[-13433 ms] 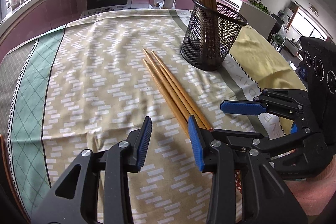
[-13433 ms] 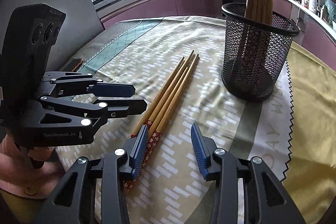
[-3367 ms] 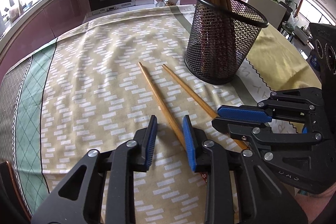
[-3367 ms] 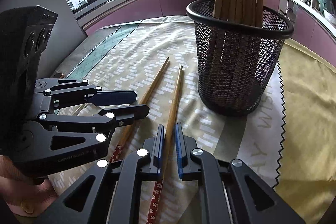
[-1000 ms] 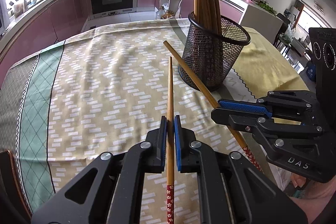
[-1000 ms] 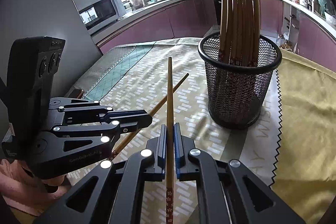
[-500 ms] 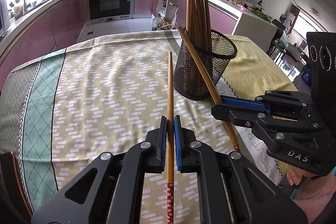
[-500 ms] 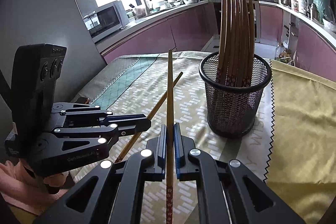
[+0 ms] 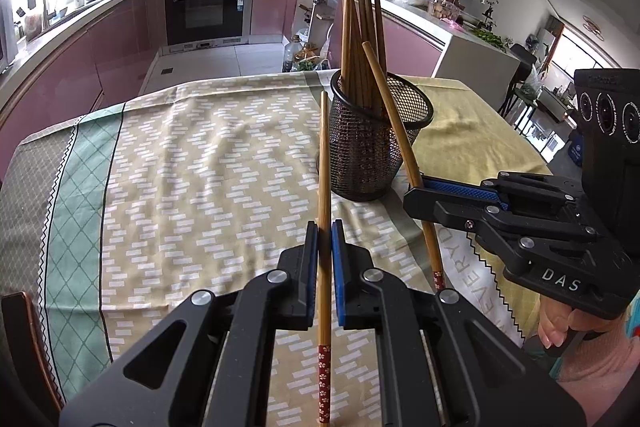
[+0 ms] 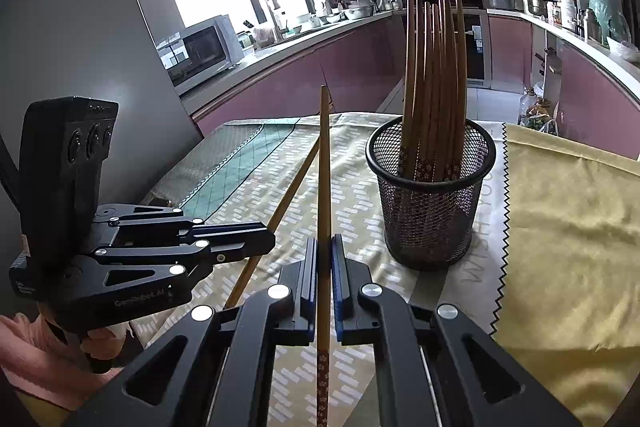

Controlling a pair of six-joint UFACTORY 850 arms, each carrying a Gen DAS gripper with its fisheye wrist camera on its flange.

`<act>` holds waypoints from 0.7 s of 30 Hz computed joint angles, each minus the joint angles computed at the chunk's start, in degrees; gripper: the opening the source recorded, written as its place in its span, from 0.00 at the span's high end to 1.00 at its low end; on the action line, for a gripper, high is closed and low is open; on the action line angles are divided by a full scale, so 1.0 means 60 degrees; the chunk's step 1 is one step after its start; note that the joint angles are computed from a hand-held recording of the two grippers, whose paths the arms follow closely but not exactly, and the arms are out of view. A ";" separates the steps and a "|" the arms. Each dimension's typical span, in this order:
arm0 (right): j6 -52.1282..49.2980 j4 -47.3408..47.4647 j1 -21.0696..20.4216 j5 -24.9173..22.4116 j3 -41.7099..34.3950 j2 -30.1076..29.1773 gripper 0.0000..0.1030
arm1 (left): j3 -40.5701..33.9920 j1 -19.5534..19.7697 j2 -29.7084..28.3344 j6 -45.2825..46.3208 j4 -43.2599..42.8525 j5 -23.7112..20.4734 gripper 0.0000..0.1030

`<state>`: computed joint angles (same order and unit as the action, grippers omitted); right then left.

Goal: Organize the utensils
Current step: 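Raise the chopstick upright with the right tool while the left raises its own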

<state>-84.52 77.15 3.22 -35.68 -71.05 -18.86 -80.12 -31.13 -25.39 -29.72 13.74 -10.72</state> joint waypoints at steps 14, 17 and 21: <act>-0.0340 0.0439 -0.0213 -0.0097 0.0112 0.0131 0.94 | 0.0190 -0.0009 0.0251 0.0067 -0.0075 0.0322 0.93; -0.0372 0.0487 -0.0232 -0.0094 0.0126 0.0164 0.94 | 0.0220 0.0001 0.0316 0.0524 -0.0538 0.0410 0.93; -0.0419 0.0581 -0.0261 -0.0109 0.0139 0.0190 0.94 | 0.0250 0.0002 0.0392 0.0737 -0.0748 0.0482 0.93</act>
